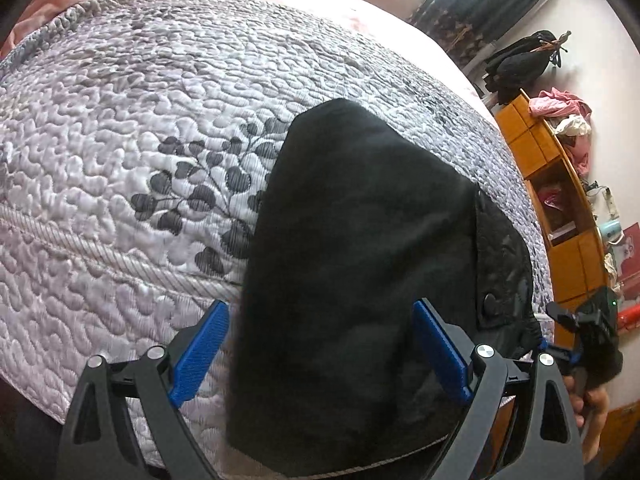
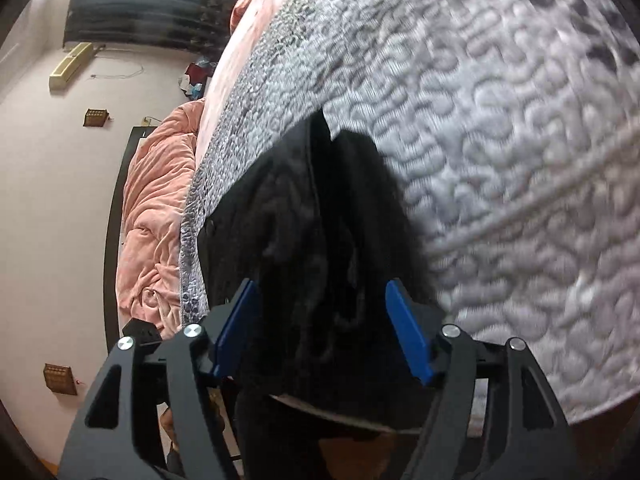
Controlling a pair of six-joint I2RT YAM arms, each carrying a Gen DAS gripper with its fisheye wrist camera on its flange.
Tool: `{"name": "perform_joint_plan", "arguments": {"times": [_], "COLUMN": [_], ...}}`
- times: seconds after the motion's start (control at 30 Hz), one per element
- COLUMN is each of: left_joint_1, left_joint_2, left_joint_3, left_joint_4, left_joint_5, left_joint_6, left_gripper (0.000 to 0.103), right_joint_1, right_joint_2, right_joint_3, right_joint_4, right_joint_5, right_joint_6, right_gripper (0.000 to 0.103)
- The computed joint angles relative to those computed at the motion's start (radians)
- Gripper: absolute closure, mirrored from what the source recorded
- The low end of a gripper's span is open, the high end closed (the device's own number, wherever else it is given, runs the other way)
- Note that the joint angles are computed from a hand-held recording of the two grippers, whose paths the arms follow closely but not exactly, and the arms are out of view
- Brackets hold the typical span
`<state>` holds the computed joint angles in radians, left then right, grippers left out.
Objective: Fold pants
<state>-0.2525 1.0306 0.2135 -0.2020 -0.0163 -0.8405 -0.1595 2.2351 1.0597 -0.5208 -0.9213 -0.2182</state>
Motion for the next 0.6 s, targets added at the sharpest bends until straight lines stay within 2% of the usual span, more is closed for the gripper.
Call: {"name": "perform_joint_plan", "arguments": {"times": [0.03,0.1,0.13,0.17,0.33,0.4,0.5,0.57,0.6], "left_joint_1": [-0.004,-0.024,-0.027,-0.03,-0.044,-0.052,-0.081,-0.097,-0.102], "left_joint_2": [-0.009,-0.042,-0.046,-0.054,-0.098,-0.048,0.046,0.047,0.04], "left_joint_3": [-0.001,0.002,0.005,0.009,0.021,0.025,0.036,0.039,0.038], "left_joint_4": [-0.006,-0.039,-0.048,-0.06,-0.103,-0.069,-0.01,-0.007,-0.01], "left_joint_5": [-0.003,-0.017,-0.02,-0.023,-0.045,-0.039,-0.035,-0.04,-0.044], "left_joint_6": [-0.002,-0.012,-0.013,-0.013,-0.016,-0.015,-0.024,-0.024,-0.025], "left_gripper": [0.01,0.01,0.01,0.01,0.01,0.01,0.01,0.01,0.01], "right_joint_1": [0.004,0.02,0.031,0.03,-0.023,-0.055,-0.053,-0.06,-0.058], "right_joint_2": [0.013,0.026,0.013,0.012,-0.182,-0.151,-0.04,-0.03,-0.06], "right_joint_3": [-0.005,-0.015,-0.032,-0.031,-0.148,-0.147,-0.127,-0.116,-0.124], "right_joint_4": [-0.001,0.023,0.063,0.059,0.063,0.079,0.192,0.176,0.175], "right_joint_5": [-0.018,-0.02,0.009,0.005,-0.021,0.003,0.112,0.092,0.096], "right_joint_6": [0.001,0.011,0.033,0.036,-0.028,-0.032,0.045,0.045,0.036], "right_gripper": [0.037,0.052,0.075,0.078,0.081,0.081,0.079,0.071,0.07]}}
